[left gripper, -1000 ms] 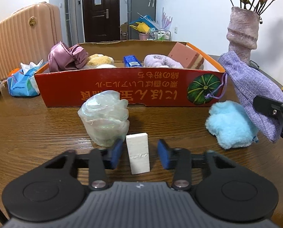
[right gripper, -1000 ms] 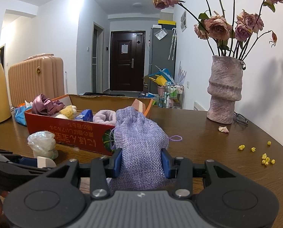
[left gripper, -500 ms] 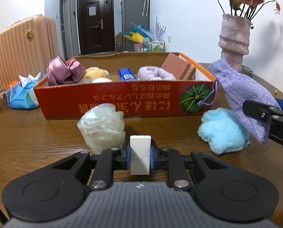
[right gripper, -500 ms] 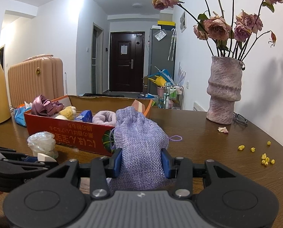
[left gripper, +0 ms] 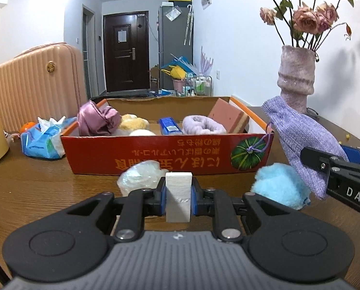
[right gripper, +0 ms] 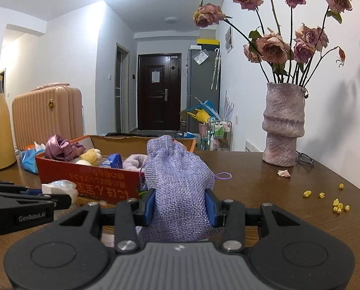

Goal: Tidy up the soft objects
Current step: 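Carry the white bar and lavender pouch with both tools over the box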

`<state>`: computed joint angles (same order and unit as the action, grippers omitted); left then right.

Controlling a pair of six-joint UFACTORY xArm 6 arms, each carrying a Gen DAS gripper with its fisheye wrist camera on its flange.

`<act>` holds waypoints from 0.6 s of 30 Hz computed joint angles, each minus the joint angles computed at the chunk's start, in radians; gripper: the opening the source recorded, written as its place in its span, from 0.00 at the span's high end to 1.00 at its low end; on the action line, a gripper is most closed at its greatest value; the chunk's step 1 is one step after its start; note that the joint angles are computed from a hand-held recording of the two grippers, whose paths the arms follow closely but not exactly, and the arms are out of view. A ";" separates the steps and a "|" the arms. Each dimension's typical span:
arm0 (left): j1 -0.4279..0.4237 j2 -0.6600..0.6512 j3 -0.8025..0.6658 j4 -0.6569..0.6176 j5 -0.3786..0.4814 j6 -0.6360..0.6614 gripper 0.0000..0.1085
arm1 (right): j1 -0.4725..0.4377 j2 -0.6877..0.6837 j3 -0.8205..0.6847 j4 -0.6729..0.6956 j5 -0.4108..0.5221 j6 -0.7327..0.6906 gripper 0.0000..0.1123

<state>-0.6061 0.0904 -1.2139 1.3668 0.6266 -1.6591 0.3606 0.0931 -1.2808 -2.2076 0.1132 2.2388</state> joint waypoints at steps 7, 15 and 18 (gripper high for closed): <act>-0.002 -0.060 0.056 0.055 0.020 -0.060 0.82 | 0.036 -0.020 0.024 -0.025 0.043 0.050 0.64; 0.003 -0.122 0.111 0.098 0.027 -0.113 0.82 | 0.076 -0.035 0.050 0.020 0.097 0.031 0.64; 0.008 -0.142 0.129 0.108 0.026 -0.126 0.82 | 0.089 -0.036 0.054 0.038 0.111 0.022 0.64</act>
